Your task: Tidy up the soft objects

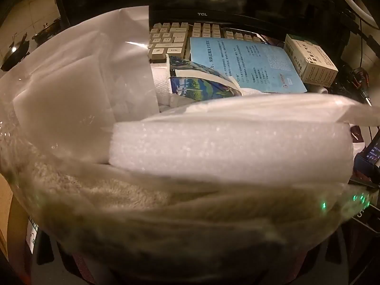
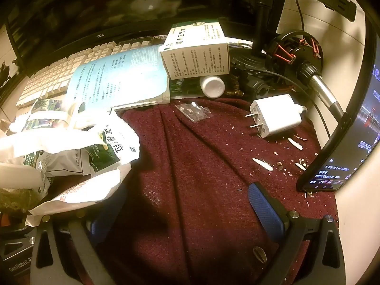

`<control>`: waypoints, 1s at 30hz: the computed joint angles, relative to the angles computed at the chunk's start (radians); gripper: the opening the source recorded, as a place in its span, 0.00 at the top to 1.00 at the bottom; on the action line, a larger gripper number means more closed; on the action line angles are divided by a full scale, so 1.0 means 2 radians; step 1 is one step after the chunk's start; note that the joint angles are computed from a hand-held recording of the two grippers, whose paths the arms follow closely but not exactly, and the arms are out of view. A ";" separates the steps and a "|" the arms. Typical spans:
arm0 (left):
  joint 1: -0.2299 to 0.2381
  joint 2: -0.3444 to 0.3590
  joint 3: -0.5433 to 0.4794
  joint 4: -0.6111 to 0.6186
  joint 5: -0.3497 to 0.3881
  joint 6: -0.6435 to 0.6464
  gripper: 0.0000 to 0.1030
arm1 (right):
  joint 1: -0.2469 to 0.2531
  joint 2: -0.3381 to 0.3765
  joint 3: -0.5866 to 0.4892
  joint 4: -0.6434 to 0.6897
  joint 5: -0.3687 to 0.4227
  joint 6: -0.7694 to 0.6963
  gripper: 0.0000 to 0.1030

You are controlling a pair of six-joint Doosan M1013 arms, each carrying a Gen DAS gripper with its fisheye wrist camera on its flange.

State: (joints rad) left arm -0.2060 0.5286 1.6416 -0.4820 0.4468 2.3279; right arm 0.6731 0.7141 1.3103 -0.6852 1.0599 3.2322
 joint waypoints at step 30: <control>0.000 0.000 -0.002 0.005 0.006 -0.005 0.00 | -0.001 0.000 0.000 0.004 -0.010 -0.011 0.01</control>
